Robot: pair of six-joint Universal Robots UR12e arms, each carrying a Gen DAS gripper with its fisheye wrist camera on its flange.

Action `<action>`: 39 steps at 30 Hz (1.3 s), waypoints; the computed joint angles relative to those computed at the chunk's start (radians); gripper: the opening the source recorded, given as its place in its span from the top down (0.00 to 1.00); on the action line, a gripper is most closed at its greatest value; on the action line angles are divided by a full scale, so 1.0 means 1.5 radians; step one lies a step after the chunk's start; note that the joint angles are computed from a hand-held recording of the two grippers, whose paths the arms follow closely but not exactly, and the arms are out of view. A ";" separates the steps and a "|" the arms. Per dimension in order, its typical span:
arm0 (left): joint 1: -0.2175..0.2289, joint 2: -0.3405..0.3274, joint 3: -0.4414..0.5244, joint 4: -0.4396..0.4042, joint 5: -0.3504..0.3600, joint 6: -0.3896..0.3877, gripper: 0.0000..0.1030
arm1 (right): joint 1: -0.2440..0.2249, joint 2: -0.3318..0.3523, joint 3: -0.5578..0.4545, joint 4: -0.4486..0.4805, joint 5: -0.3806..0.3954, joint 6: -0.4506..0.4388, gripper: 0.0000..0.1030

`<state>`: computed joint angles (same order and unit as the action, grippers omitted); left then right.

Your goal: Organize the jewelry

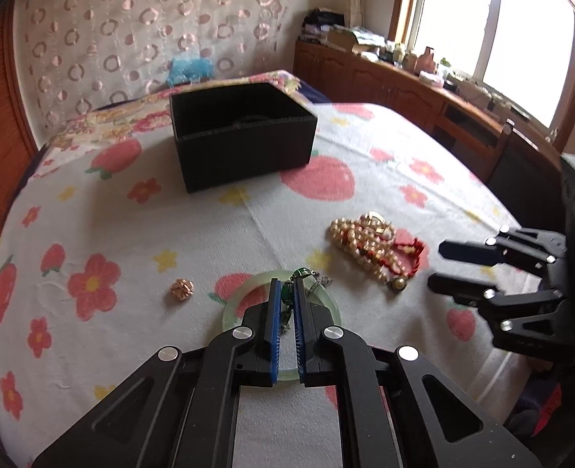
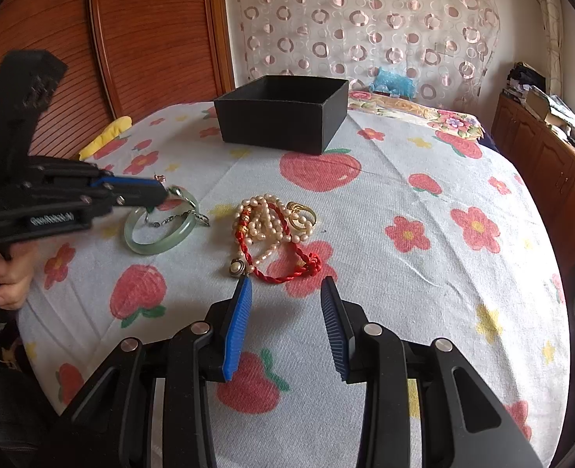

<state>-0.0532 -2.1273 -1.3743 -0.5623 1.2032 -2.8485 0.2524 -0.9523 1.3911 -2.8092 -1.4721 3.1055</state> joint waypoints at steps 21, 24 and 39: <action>0.010 0.025 -0.030 0.060 -0.042 -0.026 0.95 | -0.017 0.038 -0.082 0.076 0.032 -0.004 0.73; 0.011 0.024 -0.030 0.060 -0.042 -0.030 0.95 | -0.018 0.045 -0.093 0.091 0.034 0.004 0.78; 0.011 0.024 -0.034 0.062 -0.043 -0.030 0.95 | -0.007 0.062 -0.131 0.137 0.003 -0.023 0.91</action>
